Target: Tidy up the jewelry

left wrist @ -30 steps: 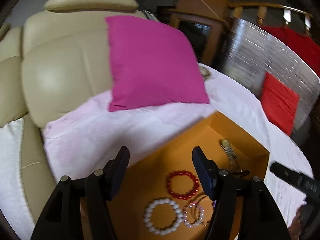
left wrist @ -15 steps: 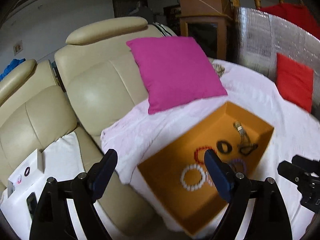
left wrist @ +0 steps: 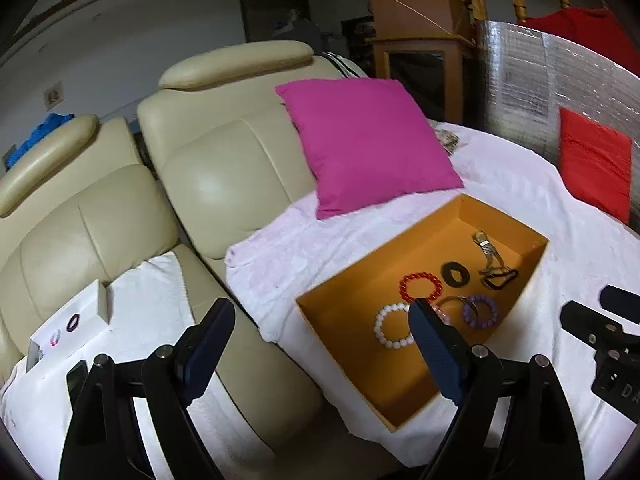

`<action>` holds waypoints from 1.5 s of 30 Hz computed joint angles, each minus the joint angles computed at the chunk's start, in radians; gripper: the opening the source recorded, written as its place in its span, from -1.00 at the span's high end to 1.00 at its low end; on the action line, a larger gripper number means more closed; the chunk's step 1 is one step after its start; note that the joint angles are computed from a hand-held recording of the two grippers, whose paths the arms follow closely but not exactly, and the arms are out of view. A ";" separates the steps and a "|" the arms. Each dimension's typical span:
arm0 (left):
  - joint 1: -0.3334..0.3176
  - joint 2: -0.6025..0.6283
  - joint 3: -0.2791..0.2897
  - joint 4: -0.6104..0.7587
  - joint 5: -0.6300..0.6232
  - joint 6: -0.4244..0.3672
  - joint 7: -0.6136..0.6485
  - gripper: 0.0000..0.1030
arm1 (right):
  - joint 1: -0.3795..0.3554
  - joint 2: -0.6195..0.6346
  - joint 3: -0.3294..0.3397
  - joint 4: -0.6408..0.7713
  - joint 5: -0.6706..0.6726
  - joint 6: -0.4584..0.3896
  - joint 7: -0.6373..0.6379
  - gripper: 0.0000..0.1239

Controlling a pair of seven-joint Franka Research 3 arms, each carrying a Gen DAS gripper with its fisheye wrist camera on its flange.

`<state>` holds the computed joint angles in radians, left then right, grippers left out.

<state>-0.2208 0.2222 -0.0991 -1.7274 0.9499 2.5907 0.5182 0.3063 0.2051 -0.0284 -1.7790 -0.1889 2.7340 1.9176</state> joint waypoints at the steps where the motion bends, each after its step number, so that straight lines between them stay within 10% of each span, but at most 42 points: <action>1: 0.000 0.001 0.002 0.002 0.001 -0.002 -0.008 -0.72 | 0.012 -0.002 -0.013 -0.002 -0.034 0.004 0.034 -0.04; 45: -0.008 0.028 0.001 0.030 -0.046 -0.021 0.068 -0.72 | 0.032 0.018 -0.028 0.020 -0.178 -0.019 0.204 -0.04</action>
